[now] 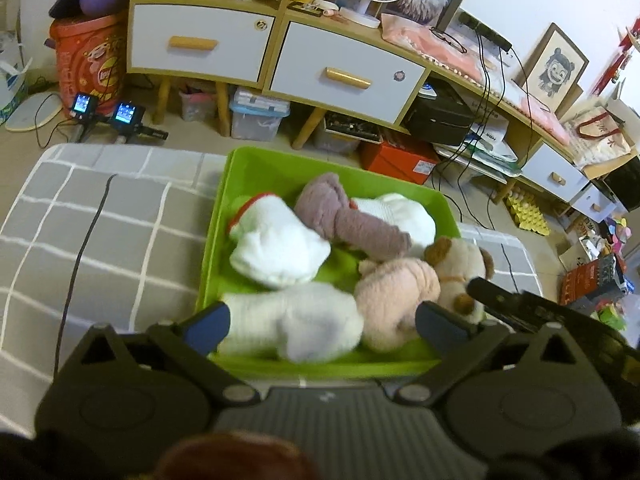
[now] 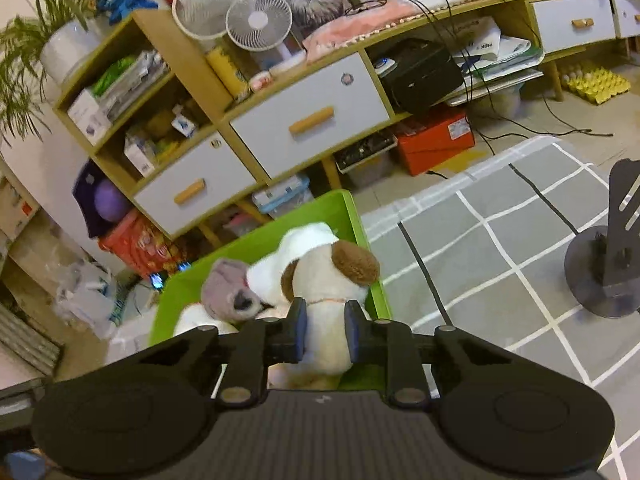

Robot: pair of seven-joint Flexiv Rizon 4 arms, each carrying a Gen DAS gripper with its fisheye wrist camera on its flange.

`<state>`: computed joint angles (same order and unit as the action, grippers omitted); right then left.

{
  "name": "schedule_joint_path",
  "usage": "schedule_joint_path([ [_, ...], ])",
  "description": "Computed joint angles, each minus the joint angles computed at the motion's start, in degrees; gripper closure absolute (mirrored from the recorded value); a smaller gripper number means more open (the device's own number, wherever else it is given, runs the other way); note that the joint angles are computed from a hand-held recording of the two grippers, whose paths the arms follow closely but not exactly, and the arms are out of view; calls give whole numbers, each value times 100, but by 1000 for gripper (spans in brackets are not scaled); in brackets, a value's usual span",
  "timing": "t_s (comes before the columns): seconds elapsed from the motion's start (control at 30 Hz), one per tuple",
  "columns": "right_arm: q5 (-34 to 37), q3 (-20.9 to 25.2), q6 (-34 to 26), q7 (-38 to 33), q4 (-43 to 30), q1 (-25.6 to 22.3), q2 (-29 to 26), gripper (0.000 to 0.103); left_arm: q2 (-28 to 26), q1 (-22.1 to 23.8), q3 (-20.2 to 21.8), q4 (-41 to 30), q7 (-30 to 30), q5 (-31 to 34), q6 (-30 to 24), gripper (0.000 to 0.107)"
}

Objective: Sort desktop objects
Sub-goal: 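Carry the bunny and puppy over the green tray and release both inside, then withdraw both tools from the tray toward the duck and blue bear plushes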

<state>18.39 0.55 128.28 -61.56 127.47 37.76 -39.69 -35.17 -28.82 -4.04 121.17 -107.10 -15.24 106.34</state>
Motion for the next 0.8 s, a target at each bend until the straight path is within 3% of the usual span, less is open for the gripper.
schedule_joint_path([
  [0.17,46,-279,-757,-37,49,250,161,80,177,63,-159,307,-174,43,93,4],
  [0.4,-307,64,-600,270,381,-175,393,75,376,-288,124,526,-219,-47,63,4],
  [0.53,-468,123,-737,320,550,-232,634,60,448,-168,-29,738,-328,8,223,4],
  [0.57,-459,102,-776,322,603,-188,718,45,453,-119,-77,786,-355,34,263,4],
  [0.63,-311,-145,-1025,253,715,130,924,23,456,-73,-124,897,-414,63,343,4],
  [0.7,-385,-231,-1376,208,844,229,1153,21,439,-88,-105,968,-455,55,422,4],
  [0.8,-667,-26,-1842,402,1019,-20,1411,21,425,94,-239,1092,-508,160,471,4],
])
